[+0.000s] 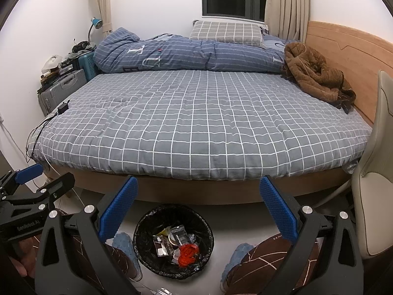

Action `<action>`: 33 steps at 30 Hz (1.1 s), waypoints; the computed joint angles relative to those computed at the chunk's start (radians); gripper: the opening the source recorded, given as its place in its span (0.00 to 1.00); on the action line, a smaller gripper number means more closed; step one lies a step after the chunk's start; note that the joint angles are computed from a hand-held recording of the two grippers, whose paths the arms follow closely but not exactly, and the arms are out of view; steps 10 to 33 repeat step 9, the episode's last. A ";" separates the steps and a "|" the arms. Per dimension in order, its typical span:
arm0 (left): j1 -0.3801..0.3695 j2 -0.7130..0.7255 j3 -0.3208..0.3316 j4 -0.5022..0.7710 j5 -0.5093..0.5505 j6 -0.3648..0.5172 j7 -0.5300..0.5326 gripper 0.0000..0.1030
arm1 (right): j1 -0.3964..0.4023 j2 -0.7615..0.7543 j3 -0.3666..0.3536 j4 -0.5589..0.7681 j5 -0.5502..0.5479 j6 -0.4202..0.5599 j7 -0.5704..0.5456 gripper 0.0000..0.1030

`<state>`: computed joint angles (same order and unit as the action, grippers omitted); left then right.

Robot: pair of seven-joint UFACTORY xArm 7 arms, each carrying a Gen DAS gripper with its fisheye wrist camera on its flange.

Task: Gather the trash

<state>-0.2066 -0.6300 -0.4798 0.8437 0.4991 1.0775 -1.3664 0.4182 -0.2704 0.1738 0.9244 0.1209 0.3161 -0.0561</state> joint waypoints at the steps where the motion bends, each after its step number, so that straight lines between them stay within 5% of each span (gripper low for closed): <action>1: 0.002 -0.002 -0.002 -0.001 0.004 0.003 -0.003 0.94 | 0.003 0.001 -0.004 0.002 0.005 0.002 -0.005 0.93; 33: -0.003 -0.015 0.014 -0.024 -0.012 -0.031 0.002 0.94 | 0.004 0.002 -0.006 0.003 0.009 -0.008 -0.006 0.93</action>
